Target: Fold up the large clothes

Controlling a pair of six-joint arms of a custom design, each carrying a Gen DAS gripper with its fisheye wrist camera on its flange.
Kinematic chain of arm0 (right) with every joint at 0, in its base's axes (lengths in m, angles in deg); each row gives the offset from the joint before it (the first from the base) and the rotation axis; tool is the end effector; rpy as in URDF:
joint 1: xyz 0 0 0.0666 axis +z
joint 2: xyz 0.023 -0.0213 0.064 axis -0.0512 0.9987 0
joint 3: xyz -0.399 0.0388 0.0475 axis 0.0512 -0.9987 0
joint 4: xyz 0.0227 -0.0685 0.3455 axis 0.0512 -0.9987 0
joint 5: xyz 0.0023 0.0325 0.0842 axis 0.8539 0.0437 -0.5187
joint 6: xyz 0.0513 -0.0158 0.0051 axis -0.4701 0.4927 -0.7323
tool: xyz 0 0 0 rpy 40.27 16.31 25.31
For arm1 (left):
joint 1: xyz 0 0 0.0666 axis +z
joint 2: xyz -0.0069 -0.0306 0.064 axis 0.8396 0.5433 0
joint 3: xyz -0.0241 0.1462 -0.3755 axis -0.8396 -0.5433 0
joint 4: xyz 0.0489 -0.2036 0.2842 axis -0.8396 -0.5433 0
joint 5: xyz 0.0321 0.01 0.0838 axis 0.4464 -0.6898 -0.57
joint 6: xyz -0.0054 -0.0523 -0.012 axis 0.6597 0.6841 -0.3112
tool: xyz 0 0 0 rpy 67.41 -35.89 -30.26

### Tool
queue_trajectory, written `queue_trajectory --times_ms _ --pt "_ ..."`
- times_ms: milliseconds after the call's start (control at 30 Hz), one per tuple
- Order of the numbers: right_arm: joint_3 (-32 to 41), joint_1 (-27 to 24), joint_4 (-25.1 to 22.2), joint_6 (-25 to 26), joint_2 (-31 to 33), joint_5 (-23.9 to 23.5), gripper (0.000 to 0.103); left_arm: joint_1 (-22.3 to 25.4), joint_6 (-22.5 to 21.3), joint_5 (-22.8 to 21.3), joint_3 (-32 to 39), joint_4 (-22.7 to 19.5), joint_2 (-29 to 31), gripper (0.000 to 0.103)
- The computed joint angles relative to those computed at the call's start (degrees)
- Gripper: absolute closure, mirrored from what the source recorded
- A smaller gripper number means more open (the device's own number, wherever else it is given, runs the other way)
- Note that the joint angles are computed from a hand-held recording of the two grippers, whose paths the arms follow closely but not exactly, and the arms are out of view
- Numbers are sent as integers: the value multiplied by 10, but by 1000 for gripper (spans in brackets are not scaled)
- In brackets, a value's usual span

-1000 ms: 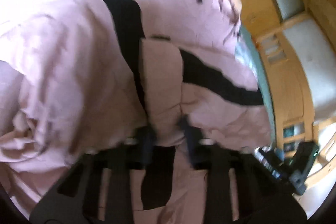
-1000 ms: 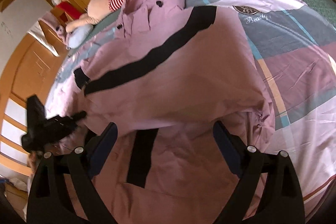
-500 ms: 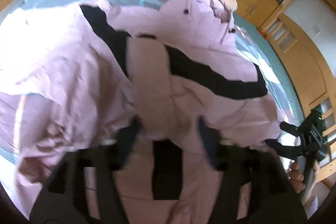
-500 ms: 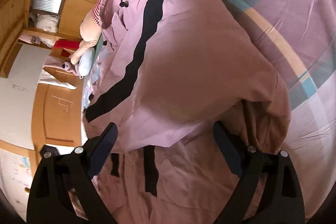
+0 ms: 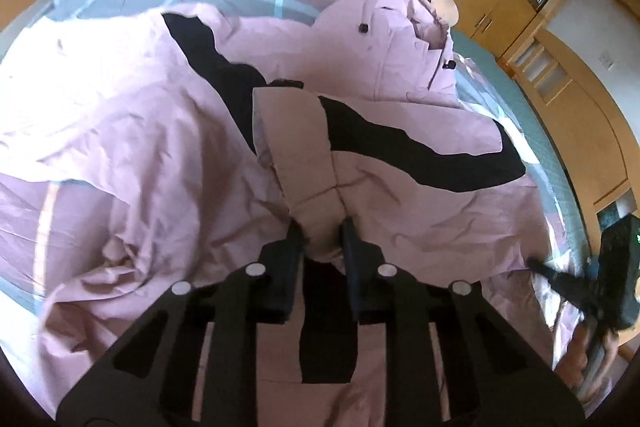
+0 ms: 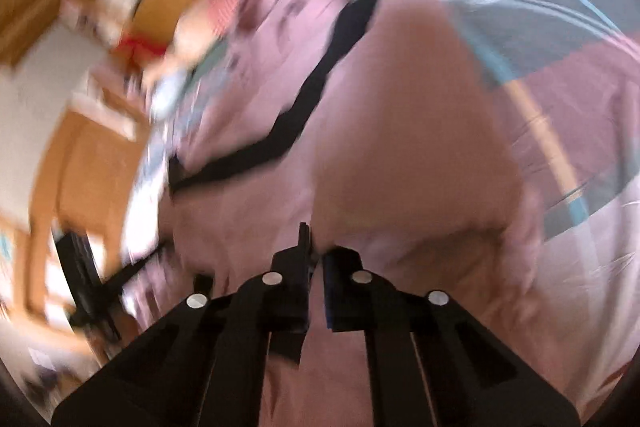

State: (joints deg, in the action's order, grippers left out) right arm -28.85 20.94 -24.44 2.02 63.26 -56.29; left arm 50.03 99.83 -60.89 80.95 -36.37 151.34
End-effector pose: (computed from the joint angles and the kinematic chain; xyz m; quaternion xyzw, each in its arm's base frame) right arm 0.2565 0.1295 0.3842 -0.0658 0.9372 0.3004 0.1643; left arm 0.3596 -0.0492 0.3489 -0.1266 0.9341 -0.1448 0.3008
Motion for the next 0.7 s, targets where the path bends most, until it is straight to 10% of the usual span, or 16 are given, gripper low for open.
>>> queue_trajectory --times_ms 100,200,267,333,433,500,600,700 --pt "-1 83 -27 48 16 40 103 -5 3 -5 -2 -20 -8 71" --pt "5 110 -39 83 33 80 102 -7 16 -17 -4 -34 -9 25" --pt "3 89 -25 73 28 65 80 -1 25 -10 -8 -16 -7 19" --pt "-13 58 10 47 7 51 23 6 35 2 -4 -13 5 15" --pt "-20 2 42 21 0 9 20 25 73 68 -6 11 33 9" --pt "-32 -29 57 4 -4 -12 20 29 86 90 -9 21 49 12" --pt "-41 -68 76 -23 -11 -29 20 19 62 56 -5 16 46 57" --pt "-31 -79 97 -41 -21 -13 20 29 66 89 -12 39 28 82"
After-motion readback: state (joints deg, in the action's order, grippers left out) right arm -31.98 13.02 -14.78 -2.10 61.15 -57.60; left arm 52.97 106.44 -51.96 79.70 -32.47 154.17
